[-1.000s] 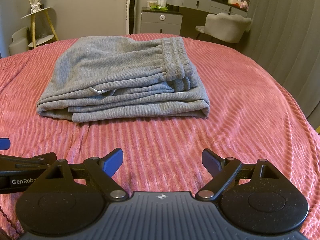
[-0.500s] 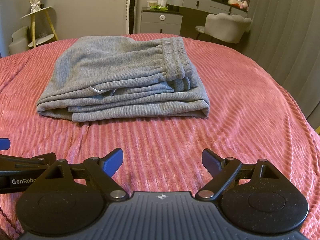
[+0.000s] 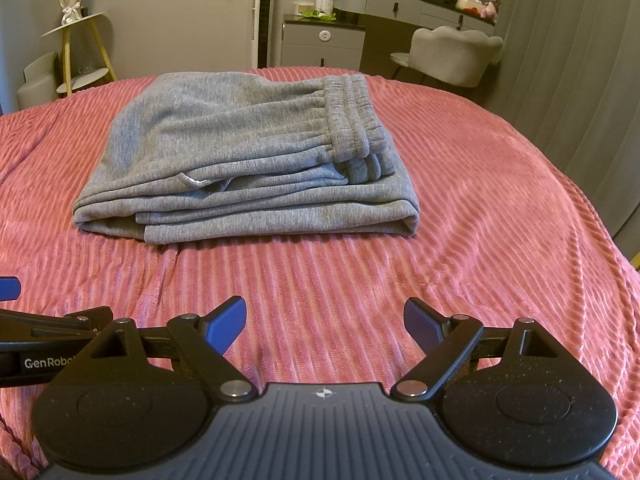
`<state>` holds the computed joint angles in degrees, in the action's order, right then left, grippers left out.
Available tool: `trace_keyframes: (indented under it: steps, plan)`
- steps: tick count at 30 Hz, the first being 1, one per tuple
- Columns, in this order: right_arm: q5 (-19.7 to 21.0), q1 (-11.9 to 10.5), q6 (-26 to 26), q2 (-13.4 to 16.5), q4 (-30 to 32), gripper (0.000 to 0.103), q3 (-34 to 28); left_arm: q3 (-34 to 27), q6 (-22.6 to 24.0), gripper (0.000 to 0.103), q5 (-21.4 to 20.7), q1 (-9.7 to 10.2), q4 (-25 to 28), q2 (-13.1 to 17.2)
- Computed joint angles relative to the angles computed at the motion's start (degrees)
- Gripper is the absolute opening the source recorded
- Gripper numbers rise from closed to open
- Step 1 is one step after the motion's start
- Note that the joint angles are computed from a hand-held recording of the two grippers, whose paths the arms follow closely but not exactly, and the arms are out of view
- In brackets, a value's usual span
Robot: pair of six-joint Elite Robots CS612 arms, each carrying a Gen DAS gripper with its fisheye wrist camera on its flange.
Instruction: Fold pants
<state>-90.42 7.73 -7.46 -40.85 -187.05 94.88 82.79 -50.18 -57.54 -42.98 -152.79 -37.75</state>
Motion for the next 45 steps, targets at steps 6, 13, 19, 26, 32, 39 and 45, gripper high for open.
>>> trace_keyframes:
  steps: [6, 13, 19, 26, 32, 39, 45]
  plan:
    - [0.0, 0.0, 0.0, 0.0, 0.0, 0.086, 0.0, -0.1, 0.0, 0.101, -0.1, 0.02, 0.1, 0.0]
    - [-0.1, 0.0, 0.0, 0.0, 0.0, 0.086, 0.0, -0.1, 0.0, 0.101, -0.2, 0.07, 0.1, 0.0]
    - [-0.1, -0.1, -0.2, 0.0, 0.0, 0.086, 0.0, 0.1, 0.0, 0.101, -0.2, 0.04, 0.0, 0.0]
    - [-0.2, 0.0, -0.2, 0.0, 0.0, 0.086, 0.0, 0.0, 0.0, 0.101, -0.4, 0.1, 0.1, 0.0]
    - [-0.1, 0.0, -0.4, 0.0, 0.0, 0.086, 0.0, 0.0, 0.2, 0.101, -0.7, 0.17, 0.3, 0.0]
    - [-0.1, 0.0, -0.5, 0.0, 0.0, 0.086, 0.0, 0.0, 0.3, 0.101, -0.9, 0.19, 0.3, 0.0]
    - [0.0, -0.1, -0.8, 0.0, 0.1, 0.086, 0.0, -0.1, 0.4, 0.101, -1.1, 0.25, 0.4, -0.1]
